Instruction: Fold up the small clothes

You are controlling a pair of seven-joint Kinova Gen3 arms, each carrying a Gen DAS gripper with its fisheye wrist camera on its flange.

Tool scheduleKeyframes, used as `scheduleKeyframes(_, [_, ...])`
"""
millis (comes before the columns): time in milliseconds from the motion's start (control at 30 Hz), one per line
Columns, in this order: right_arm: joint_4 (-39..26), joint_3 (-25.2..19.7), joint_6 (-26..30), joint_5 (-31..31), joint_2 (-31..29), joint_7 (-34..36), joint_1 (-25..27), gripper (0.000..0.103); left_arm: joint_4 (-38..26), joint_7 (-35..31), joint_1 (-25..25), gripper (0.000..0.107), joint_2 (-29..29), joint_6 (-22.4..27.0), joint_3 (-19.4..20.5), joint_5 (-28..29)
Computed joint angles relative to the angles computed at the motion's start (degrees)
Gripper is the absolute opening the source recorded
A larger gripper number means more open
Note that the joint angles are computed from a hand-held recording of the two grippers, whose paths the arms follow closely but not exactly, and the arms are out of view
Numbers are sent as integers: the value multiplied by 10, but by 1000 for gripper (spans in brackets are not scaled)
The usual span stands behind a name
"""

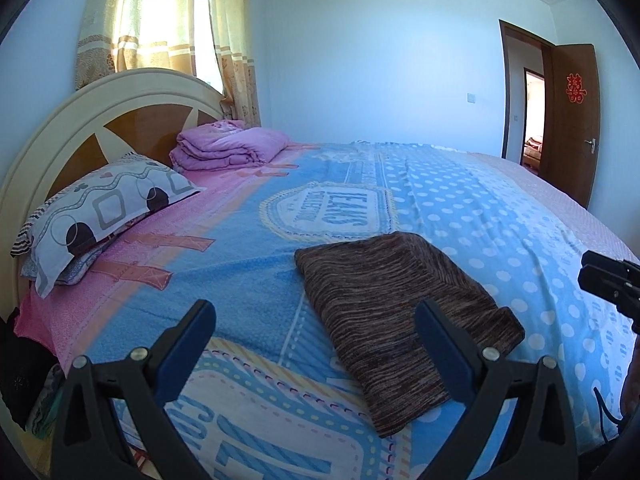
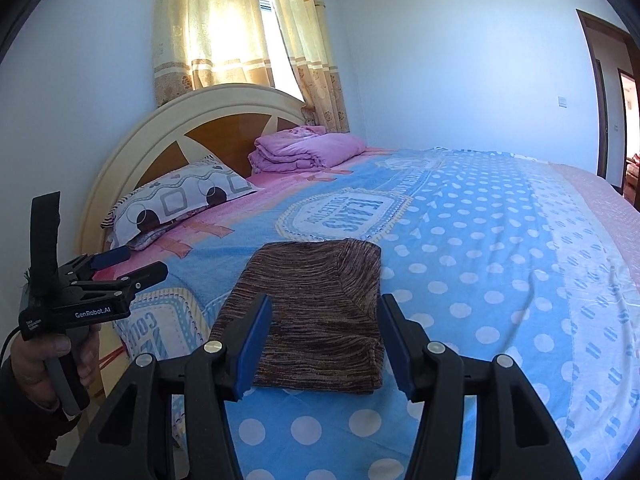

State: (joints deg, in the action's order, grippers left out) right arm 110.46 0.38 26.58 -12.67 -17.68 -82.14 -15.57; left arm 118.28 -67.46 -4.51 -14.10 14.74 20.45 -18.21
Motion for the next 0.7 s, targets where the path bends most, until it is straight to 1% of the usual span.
scheduleKeyframes(533, [4, -6, 0, 6, -4, -4, -4, 56, 0, -4, 3, 102, 1, 1, -2, 3])
scheduleKeyframes(600, [4, -4, 0, 5, -4, -3, -5, 56, 0, 1, -4, 102, 0, 2, 7, -2])
scheduleKeyframes(700, [5, -7, 1, 7, -5, -6, -4, 56, 0, 3, -4, 102, 1, 1, 8, -4])
